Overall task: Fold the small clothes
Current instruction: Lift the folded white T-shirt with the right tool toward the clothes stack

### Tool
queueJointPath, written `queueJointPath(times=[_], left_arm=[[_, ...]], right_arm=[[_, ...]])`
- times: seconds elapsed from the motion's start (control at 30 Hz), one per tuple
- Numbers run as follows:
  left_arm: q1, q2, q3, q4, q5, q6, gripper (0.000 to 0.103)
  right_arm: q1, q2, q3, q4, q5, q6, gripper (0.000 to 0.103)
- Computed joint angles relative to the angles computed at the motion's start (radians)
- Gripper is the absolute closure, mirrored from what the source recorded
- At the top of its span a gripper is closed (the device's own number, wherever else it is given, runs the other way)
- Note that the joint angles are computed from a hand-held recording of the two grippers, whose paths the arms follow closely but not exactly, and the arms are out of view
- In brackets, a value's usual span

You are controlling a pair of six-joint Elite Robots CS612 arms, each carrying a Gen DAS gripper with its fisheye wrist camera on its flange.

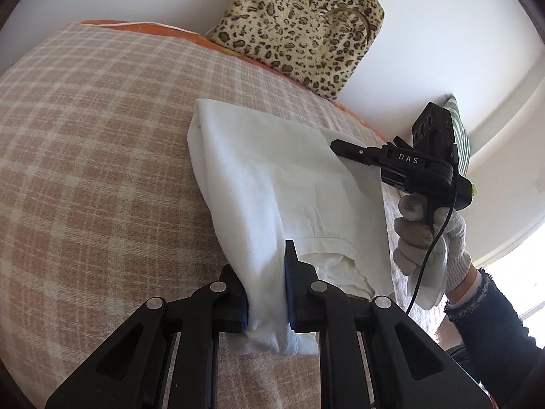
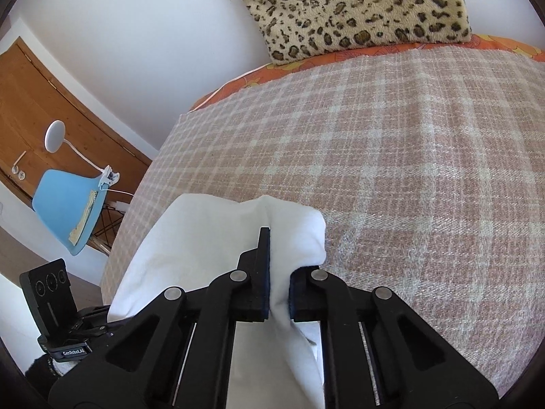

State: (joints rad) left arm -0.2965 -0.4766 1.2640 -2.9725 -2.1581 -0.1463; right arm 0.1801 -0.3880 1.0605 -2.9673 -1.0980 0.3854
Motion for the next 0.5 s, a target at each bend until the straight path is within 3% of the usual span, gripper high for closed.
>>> queueJointPath(times=[0.2,0.5], left_arm=[[0.004,0.005,-0.005,-0.017,-0.038,-0.05,0.089],[-0.015,-0.026,0.036,-0.084,-0.049,0.002,0.09]], right_arm=[[0.007,-0.032,0.037,-0.042,-0.024,-0.007,0.095],[0.009,-0.096,0.125,-0.145,-0.06,0.013,0.096]])
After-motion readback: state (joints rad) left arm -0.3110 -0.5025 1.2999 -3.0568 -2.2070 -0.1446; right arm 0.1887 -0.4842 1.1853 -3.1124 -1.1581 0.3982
